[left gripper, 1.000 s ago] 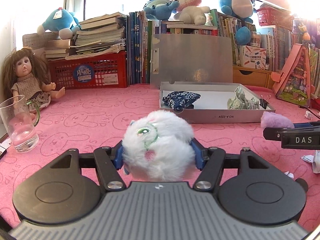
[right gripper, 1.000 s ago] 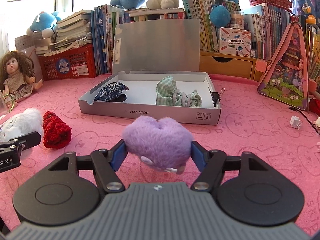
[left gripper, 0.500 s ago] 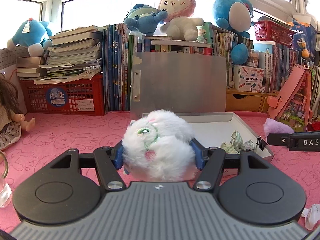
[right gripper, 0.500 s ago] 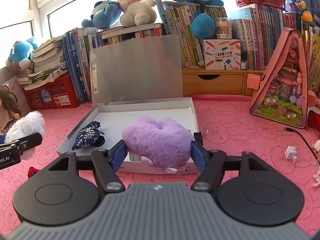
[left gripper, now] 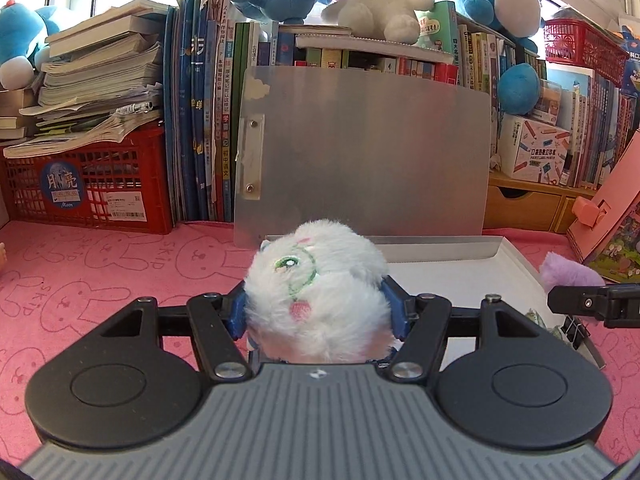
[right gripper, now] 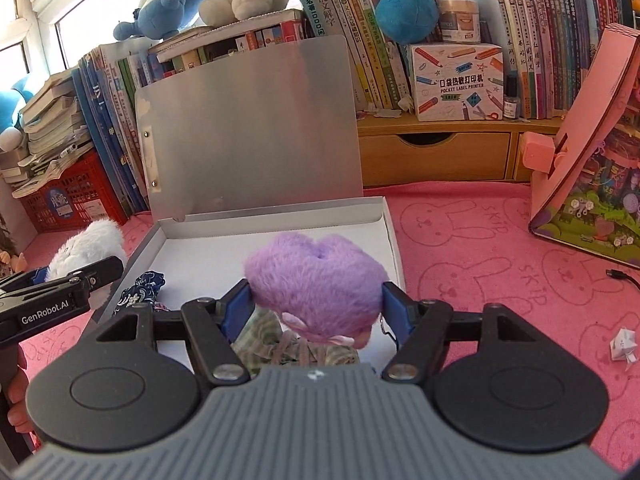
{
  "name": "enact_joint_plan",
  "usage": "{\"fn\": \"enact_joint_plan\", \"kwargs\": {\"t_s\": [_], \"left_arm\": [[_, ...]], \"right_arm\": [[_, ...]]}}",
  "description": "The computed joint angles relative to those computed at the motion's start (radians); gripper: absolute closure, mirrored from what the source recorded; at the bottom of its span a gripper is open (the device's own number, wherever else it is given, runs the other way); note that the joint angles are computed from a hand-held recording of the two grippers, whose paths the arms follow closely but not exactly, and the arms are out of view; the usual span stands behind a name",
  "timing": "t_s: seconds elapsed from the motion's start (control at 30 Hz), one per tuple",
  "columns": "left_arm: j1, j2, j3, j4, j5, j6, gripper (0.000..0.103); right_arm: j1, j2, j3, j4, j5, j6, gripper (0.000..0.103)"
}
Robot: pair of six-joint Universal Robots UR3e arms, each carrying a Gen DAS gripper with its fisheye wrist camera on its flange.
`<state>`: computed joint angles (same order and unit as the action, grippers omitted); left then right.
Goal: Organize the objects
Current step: 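Carry the white plush in the left tool into the box while the right tool carries the purple plush, then open the left tool to drop the white plush while the right tool releases the purple plush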
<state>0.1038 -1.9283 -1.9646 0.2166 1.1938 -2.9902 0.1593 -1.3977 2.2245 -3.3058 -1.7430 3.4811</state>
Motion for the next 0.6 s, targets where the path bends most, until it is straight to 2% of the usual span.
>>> {"fn": "enact_joint_plan", "kwargs": {"t_s": [0.27, 0.5, 0.6], "left_arm": [[-0.064, -0.096, 0.107, -0.083, 0.094, 0.031, 0.034], [-0.080, -0.118, 0.126, -0.094, 0.109, 0.049, 0.032], [-0.069, -0.101, 0.107, -0.090, 0.088, 0.056, 0.022]], "right_arm": [[0.019, 0.104, -0.095, 0.043, -0.013, -0.013, 0.031], [0.022, 0.137, -0.114, 0.034, -0.016, -0.018, 0.027], [0.024, 0.132, -0.103, 0.012, -0.022, -0.015, 0.021]]}}
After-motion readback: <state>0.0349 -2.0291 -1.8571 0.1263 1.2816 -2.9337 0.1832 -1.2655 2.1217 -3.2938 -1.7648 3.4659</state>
